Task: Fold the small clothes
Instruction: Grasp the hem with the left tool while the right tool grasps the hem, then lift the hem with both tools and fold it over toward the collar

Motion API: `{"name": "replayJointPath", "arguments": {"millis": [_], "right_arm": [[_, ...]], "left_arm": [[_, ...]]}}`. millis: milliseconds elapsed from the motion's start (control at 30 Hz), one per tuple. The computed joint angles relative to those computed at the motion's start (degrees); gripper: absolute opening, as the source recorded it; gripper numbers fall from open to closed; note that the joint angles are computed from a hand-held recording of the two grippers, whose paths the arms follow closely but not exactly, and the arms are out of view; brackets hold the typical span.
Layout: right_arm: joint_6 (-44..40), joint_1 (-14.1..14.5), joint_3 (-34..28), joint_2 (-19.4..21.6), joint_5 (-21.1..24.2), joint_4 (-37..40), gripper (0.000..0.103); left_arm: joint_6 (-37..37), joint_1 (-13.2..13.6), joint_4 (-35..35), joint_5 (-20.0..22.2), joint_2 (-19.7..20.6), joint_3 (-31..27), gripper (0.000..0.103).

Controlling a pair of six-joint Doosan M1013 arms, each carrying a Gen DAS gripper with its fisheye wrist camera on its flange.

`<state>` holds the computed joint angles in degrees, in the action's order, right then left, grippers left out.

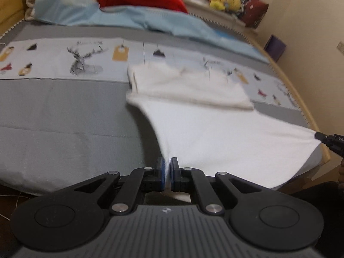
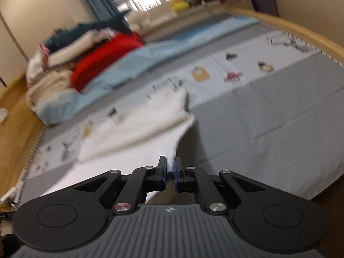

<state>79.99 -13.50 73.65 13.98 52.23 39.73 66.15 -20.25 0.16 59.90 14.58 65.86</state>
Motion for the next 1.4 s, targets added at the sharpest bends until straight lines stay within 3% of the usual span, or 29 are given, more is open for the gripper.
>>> {"name": "replayJointPath", "arguments": {"millis": [133,267,433,700,800,867,933,1000,1067,1133,1200,1267,1400], "right_arm": [[-1.1,-3.3,2.1,-3.4,0.5,9.8,0.006],[1.2,-3.4,0.8,-3.4,0.5,9.1,0.006],[8.4,0.4,-4.4,1.8,0.2,-2.1,0.006],[22.4,5.3,-19.2,15.4,5.6,-17.7,0.005],[23.0,7.0,-21.4,18.2,6.2,-23.3,0.005],[23.0,7.8,-21.6,19.3,6.7,-25.8,0.005],[25.6,7.9,-23.2,20.7,8.8,-26.5,0.006],[25.3,7.6,-23.7,21.3,7.9,-24.7,0.007],[26.9,7.8,-23.1,21.0,5.1,-27.5,0.009],[29.4,7.5,-21.7,20.3,2.4,-28.8,0.015],[30.2,6.6,-20.3,19.7,1.0,-26.4,0.015],[28.9,5.9,-20.1,20.0,2.6,-24.4,0.015],[19.1,5.2,-22.2,21.8,9.1,-18.1,0.023]], "left_arm": [[-3.1,0.5,-2.2,-3.7,-4.2,2.6,0.004],[-7.3,1.3,-2.6,-5.2,-4.4,2.4,0.004],[-9.3,2.7,-0.5,-1.8,2.3,-4.0,0.003],[-4.3,5.1,2.5,2.9,16.4,-17.0,0.003],[-3.1,5.5,2.5,0.5,18.2,-16.3,0.003],[-2.3,5.7,1.1,5.1,20.4,-18.9,0.000],[-1.3,6.1,0.4,3.2,20.6,-19.1,0.000],[-3.4,6.5,2.2,1.0,20.3,-18.8,0.003],[-6.9,7.6,0.1,0.7,20.2,-18.5,0.006],[-8.3,8.4,-2.6,2.3,20.3,-18.4,0.006],[-6.3,8.4,-3.8,5.1,20.9,-19.2,0.015],[-3.2,8.2,-5.0,8.4,21.9,-20.6,0.029],[0.0,7.3,-3.1,10.1,22.4,-20.9,0.034]]}}
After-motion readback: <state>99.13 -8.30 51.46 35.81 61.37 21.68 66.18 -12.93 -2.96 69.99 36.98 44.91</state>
